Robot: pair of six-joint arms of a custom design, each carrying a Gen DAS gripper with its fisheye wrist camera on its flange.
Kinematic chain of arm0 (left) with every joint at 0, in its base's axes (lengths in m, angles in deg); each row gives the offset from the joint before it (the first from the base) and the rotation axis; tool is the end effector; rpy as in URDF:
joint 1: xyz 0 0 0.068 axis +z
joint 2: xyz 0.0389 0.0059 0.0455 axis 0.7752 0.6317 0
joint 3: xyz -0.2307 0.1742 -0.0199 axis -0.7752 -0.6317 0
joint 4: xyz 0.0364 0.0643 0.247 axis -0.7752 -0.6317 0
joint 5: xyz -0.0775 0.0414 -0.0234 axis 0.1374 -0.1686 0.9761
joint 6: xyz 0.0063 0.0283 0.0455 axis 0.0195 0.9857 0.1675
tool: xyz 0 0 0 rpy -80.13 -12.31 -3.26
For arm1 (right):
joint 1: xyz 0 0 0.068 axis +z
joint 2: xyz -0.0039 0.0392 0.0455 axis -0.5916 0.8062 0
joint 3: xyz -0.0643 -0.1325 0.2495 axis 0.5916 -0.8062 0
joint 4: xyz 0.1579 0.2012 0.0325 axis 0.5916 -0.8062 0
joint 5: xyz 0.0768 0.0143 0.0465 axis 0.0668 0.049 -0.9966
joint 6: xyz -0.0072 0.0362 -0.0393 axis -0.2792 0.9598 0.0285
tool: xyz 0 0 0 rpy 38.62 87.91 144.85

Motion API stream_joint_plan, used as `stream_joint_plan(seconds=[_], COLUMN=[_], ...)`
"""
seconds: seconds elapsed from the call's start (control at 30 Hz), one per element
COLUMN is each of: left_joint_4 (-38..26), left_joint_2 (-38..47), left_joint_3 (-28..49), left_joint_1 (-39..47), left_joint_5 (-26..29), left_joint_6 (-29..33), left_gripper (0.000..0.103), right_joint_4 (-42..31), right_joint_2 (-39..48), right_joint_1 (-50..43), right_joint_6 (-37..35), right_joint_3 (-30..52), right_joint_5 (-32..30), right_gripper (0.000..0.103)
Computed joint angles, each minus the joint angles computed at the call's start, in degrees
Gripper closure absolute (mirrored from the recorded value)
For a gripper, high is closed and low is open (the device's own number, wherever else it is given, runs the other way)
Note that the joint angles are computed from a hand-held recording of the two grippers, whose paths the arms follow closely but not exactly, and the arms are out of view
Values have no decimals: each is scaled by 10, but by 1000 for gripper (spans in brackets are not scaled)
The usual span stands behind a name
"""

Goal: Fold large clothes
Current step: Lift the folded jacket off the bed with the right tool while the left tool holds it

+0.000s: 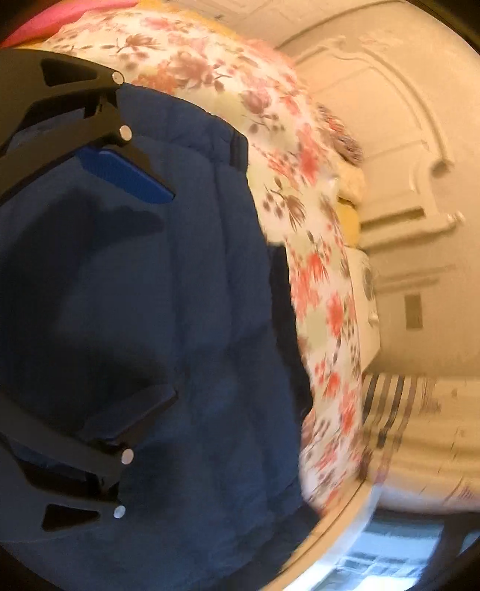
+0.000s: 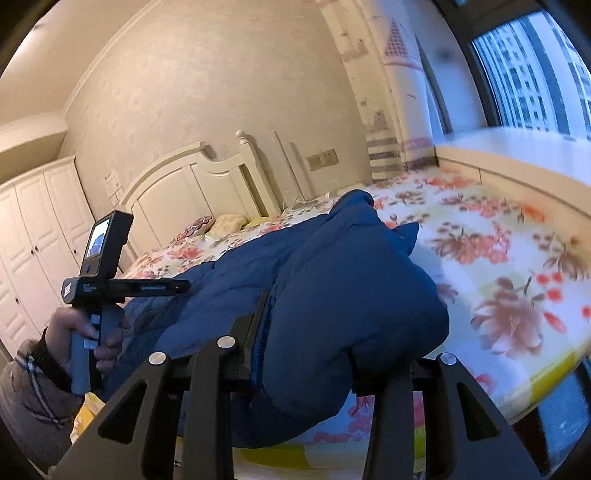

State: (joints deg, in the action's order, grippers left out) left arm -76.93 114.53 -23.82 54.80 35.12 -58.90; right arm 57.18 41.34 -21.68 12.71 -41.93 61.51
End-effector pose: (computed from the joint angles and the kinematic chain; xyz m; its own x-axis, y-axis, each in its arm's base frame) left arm 0.3751 0.0289 0.1292 -0.7493 0.1304 -0.6492 0.0153 0.9836 0.1799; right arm 0.2406 0.0680 0.1063 -0.4546 0.2057 -0.8666 -0.2492 0.9048 0.3454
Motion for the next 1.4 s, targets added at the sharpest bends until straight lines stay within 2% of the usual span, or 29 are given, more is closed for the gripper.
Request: stream_joint_plan(seconds=[0.07,0.13,0.27,0.33,0.37,0.4,0.47,0.5,0.57,0.67,0.77,0.8,0.87,0.93,0.97,1.0,1.03,1.13,1.3,1.4], left_joint_4=[67,144,228,283,337,348,271,178,68,22,-89,-148,-227,-291,-327,-365,-381,-400,-314,-268], left_joint_2=[-16,-56,-135,-119,-100,-98,-123,-145,-158,-142,-70,-36,13,55,75,96,105,105,16,-65], left_joint_3=[-71,-163,-297,-345,-374,-386,-376,-351,-305,-236,-85,-18,70,138,166,194,203,191,124,108], left_joint_1=[-18,-6,53,81,100,114,176,236,331,439,541,573,606,623,625,620,614,588,524,463], left_joint_5=[-40,-39,42,94,116,137,226,310,401,444,493,523,571,596,605,605,601,589,579,550], left_joint_6=[17,22,65,117,139,151,194,246,303,293,237,221,217,224,237,248,254,283,252,234], left_gripper=[4,5,3,2,2,2,3,3,3,3,3,3,3,3,3,3,3,3,3,3], right_joint_4=[-15,-35,-65,-103,-128,-145,-183,-197,-218,-240,-273,-289,-361,-416,-366,-285,-247,-298,-262,-255], right_joint_2=[-9,-27,-65,-95,-113,-125,-141,-142,-130,-64,21,68,171,265,317,348,366,326,321,278], right_joint_1=[-3,8,37,70,98,125,176,196,244,333,413,443,490,520,540,552,560,542,546,536], right_joint_6=[0,-11,-17,-36,-55,-70,-108,-124,-167,-255,-351,-401,-493,-568,-636,-699,-731,-658,-681,-659], right_joint_3=[7,12,18,37,51,63,102,121,170,270,371,417,521,600,611,602,597,582,562,516], right_joint_5=[-9,3,38,75,102,128,174,191,226,280,330,350,380,403,437,466,481,435,426,353], right_gripper=[65,65,65,65,65,65,65,65,65,65,65,65,65,65,65,63,61,61,61,61])
